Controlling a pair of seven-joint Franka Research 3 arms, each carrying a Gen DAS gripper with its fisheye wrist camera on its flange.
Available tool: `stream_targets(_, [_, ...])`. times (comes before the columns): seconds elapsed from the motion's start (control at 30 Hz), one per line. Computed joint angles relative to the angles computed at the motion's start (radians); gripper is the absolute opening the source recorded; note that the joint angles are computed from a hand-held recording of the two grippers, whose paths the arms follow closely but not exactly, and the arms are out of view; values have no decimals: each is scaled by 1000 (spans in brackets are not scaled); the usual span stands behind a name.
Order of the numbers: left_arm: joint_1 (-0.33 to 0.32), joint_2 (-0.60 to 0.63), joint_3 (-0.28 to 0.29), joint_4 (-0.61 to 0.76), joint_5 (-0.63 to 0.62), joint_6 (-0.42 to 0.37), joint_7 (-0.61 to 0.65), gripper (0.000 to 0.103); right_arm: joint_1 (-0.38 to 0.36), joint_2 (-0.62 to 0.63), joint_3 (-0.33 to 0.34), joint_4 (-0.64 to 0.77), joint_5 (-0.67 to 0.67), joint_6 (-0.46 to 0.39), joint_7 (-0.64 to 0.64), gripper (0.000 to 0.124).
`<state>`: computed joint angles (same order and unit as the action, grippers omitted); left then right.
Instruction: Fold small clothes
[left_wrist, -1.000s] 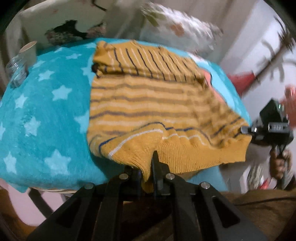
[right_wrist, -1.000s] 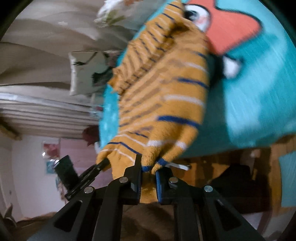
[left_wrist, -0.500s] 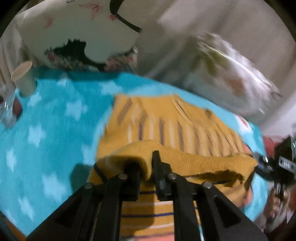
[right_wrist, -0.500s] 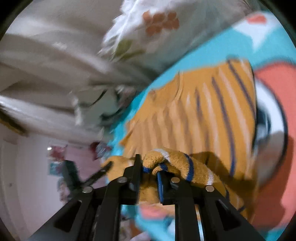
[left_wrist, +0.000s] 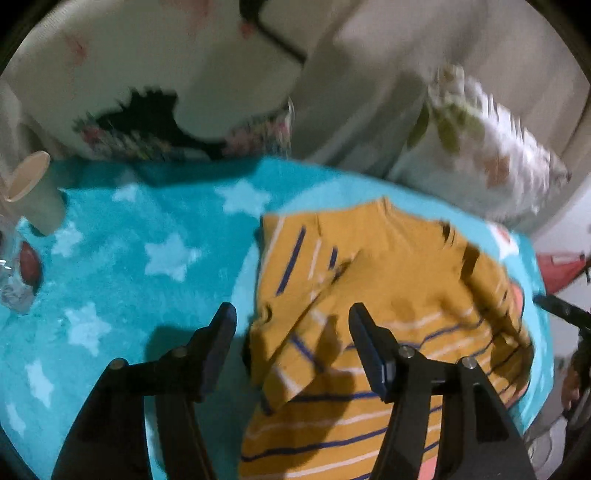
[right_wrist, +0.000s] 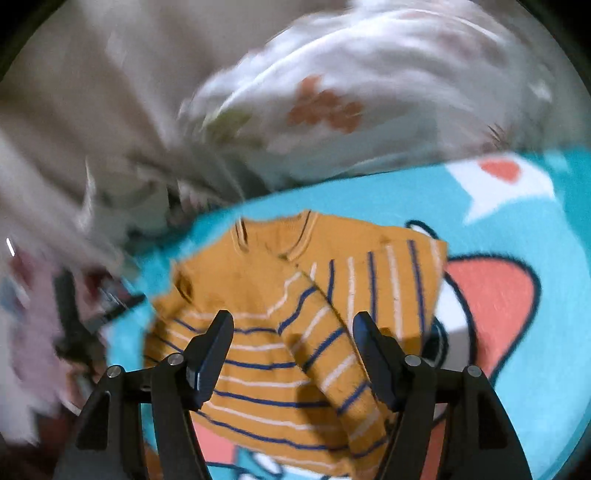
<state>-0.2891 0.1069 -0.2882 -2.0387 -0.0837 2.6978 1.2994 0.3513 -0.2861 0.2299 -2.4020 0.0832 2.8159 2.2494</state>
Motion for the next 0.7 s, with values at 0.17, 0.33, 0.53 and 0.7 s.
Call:
stream_targets(0.17, [-35,58,7,23,170,12,28,62,-44,250,95,243,-412,-216,139,68])
stream_targets(0.33, [-47,164,27,197,285,-129,-42,21,-3,339,27,339,-466,-310,186,10])
stream_targets(0.53, [-19,321,30,398,237,-257,-74,22,-20,312,-116,247,-297,-211,320,9])
stream_targets(0.7, [37,240,-4,283,149,-151,-23,42,-26,246,-133,154,-344,-121,442,36])
